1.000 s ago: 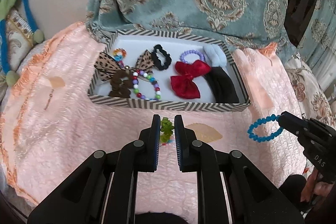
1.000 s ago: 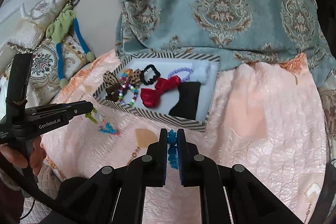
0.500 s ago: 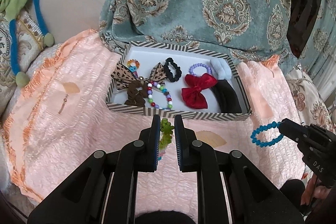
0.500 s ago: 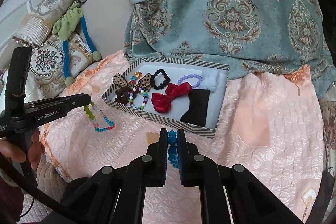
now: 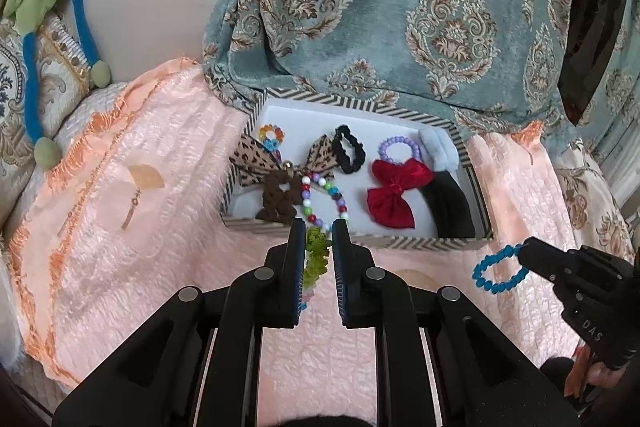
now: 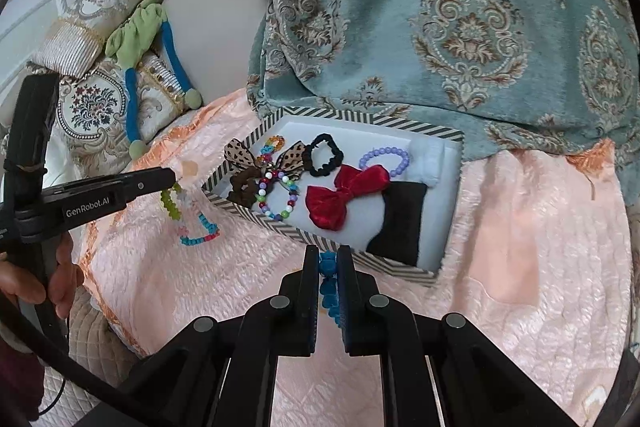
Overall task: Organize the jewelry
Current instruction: 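Carry the green clip with the left tool while the right tool carries the blue bracelet to the tray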
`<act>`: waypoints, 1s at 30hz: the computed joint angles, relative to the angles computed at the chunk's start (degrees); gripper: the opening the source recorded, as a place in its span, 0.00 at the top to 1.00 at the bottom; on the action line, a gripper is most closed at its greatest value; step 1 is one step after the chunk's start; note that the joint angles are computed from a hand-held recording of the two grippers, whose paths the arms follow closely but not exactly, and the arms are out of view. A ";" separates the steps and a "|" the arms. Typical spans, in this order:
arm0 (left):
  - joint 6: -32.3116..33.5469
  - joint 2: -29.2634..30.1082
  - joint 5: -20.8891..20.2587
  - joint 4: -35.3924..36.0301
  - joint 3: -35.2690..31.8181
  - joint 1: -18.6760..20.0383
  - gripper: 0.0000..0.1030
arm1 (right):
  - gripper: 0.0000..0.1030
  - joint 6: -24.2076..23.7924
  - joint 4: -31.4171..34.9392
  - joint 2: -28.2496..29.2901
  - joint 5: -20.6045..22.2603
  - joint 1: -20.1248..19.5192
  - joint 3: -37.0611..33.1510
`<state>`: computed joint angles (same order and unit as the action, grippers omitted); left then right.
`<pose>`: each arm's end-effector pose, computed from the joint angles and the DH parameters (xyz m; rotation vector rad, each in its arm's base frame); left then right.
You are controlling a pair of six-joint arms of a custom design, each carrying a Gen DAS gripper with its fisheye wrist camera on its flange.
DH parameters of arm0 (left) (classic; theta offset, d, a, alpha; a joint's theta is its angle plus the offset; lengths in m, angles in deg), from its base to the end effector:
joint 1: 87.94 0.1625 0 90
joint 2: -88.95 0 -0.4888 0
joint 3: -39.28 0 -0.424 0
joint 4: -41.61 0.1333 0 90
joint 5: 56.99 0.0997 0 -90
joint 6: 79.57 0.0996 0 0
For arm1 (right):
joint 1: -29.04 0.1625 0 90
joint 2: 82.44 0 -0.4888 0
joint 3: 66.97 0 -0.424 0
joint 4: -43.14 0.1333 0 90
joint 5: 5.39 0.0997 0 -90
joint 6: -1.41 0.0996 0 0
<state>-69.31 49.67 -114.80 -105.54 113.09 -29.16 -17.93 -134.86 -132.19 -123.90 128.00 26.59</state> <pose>-0.2823 -0.8253 0.1922 0.7768 2.4731 -0.6448 0.2022 -0.7317 0.2488 0.3513 -2.4198 0.9274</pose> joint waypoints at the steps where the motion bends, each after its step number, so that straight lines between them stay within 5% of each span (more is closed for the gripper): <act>1: 0.15 0.38 0.13 0.23 -0.77 0.05 0.88 | 0.92 0.09 0.84 0.39 0.30 -0.07 -0.89; 20: 2.99 14.85 3.80 9.74 -25.45 1.16 0.88 | 0.92 -0.60 14.26 10.22 3.28 -1.42 -21.04; 30: 2.25 32.14 4.24 24.69 -57.51 3.11 0.88 | 0.92 0.26 22.30 17.70 4.98 -3.50 -35.74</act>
